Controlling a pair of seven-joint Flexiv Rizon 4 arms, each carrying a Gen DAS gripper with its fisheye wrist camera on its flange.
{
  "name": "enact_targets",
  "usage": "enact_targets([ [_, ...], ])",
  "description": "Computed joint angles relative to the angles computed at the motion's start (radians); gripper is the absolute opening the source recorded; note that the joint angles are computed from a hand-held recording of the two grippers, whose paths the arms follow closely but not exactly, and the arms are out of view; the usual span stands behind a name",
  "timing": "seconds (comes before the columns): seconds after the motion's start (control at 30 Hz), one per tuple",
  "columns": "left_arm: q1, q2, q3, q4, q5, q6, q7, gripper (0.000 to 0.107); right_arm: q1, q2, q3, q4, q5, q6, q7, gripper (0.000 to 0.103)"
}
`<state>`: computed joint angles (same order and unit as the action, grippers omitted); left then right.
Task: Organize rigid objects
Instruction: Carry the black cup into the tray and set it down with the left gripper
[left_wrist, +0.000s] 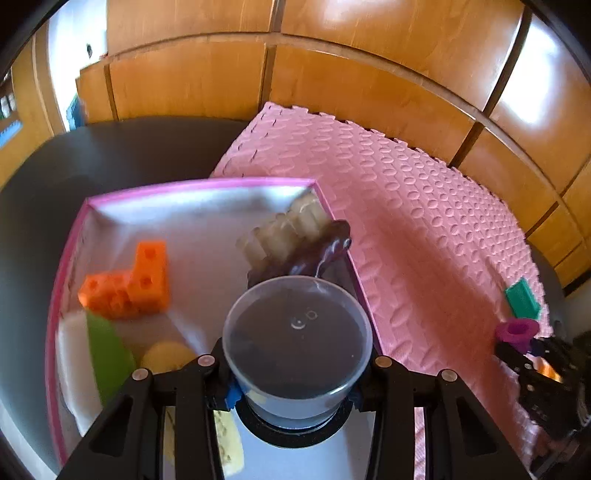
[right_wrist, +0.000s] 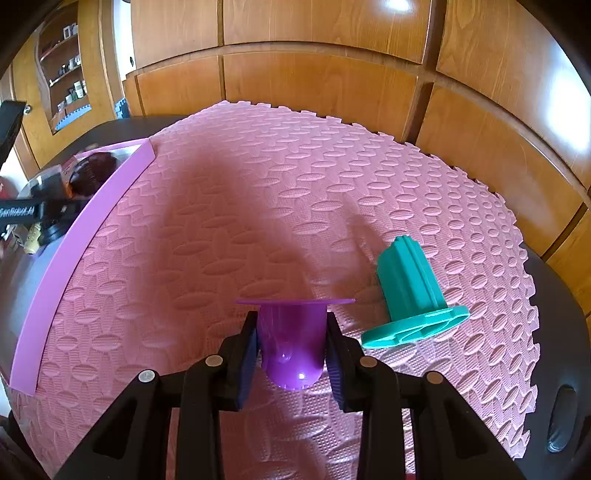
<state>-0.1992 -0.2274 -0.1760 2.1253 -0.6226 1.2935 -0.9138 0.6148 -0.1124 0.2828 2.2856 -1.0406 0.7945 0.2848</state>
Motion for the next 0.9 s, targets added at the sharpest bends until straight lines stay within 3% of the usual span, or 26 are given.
enact_targets([
  [0.1,0.007,-0.005,-0.005,-0.003,-0.011,0.001,-0.008,0.045,0.0,-0.001,0.0,0.0,-0.002,0.002,0.005,0.032],
  [0.3,0.011,0.036,-0.021,0.044,-0.114,0.03,0.072,0.066,-0.002,-0.001,-0.002,0.001,-0.005,0.005,0.011,0.032],
  [0.6,-0.038,0.141,0.022,0.137,-0.255,0.065,0.184,0.072,0.007,-0.003,0.003,-0.006,-0.004,-0.025,0.009,0.032],
  [0.77,-0.102,0.216,0.055,0.214,-0.343,0.15,0.267,0.073,0.013,-0.005,0.004,-0.009,-0.01,-0.046,0.01,0.032],
  [0.9,-0.144,0.248,0.084,0.257,-0.35,0.205,0.276,0.073,0.014,-0.004,0.004,-0.008,-0.012,-0.05,0.023,0.032],
])
